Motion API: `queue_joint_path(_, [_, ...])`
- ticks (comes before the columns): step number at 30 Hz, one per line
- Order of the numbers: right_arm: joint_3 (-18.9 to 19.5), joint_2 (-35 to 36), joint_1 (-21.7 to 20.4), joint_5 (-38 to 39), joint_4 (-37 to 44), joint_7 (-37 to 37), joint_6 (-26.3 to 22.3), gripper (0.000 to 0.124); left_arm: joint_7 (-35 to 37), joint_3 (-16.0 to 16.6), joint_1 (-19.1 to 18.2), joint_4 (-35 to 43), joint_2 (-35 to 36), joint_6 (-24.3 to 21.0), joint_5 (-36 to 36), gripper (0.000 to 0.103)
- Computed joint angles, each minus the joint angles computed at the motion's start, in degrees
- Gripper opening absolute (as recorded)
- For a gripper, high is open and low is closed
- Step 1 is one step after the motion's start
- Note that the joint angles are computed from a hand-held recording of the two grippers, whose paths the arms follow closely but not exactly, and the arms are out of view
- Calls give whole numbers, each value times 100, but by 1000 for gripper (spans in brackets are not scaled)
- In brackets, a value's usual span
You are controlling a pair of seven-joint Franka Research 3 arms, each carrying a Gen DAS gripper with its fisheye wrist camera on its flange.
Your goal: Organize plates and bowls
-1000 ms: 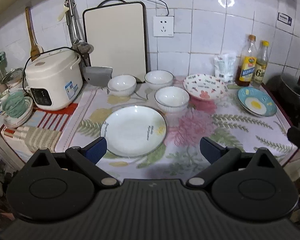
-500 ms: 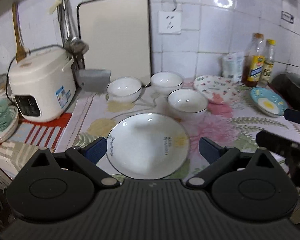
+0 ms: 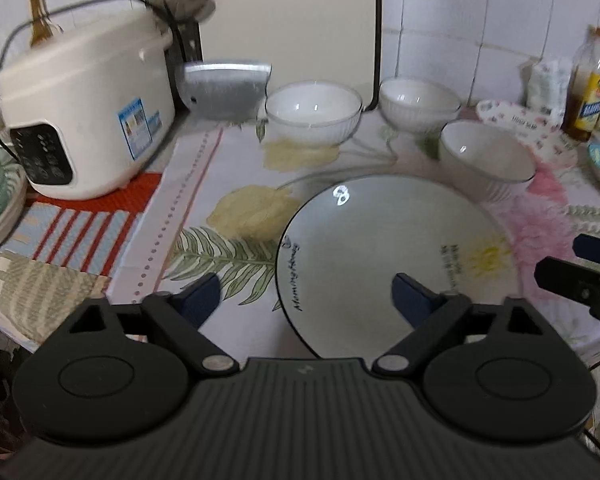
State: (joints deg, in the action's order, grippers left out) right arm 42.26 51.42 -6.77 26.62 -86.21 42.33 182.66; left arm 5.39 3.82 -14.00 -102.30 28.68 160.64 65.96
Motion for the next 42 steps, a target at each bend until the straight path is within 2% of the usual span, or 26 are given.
queue_joint_path(1, [-182,51,171,12,163,116,-109,80,158,-46,78,56,83,29,-112,79])
queue_joint_path(5, [-906,243,808,225,788,535,-610,63,682,-100,237,201,323,202,-566,69])
queue_joint_path(9, [-1523,384,1289,504,1263,950,-1007,48,1405,-229,418,275,465,252,-1307,50])
queue_joint_path(11, [-1722,455,1435,592,1458,1064,-1179,39,1750,-303,521,273,502,328,-1708,43])
queue_joint_path(13, [-1890,511,1550,660,1621,1157,-1324,27,2210,-469,683,305,555,359,-2171,30])
queue_joint_path(16, [-2310,601,1796,643,1944,1575,-1668,16,2763,-715,905,368,635,389,-2836,22])
queue_joint_path(18, [-2399,677,1826,637,2151,1697,-1953,16,2893,-683,862,406,649,332,-3086,22])
queue_joint_path(21, [-2608,736,1974,522,2323,1816,-2109,17,3034,-690,881,405,674,388,-3547,22])
queue_joint_path(25, [-2668,1021,2033,475,2834,2051,-2499,21,3547,-923,1108,387,723,504,-4142,25])
queue_joint_path(27, [-2583,1073,2006,547,2855,1954,-2394,22,3872,-1031,1206,368,726,527,-4371,25])
queue_joint_path(29, [-2538,999,2013,553,2662,1721,-2140,22,4034,-977,1150,341,714,570,-4473,25])
queue_joint_path(31, [-2642,1055,2048,495,2860,1895,-2419,22,4215,-916,1093,291,690,637,-4481,25])
queue_joint_path(34, [-2758,1144,2060,422,3166,2145,-2880,22,4528,-1082,1240,215,671,727,-4737,25])
queue_joint_path(37, [-2773,1081,2005,441,3155,2224,-3149,22,4551,-953,1086,215,625,634,-4795,25])
queue_joint_path(42, [-2703,793,1851,646,2787,2189,-3249,22,4461,-905,969,186,501,472,-4929,25])
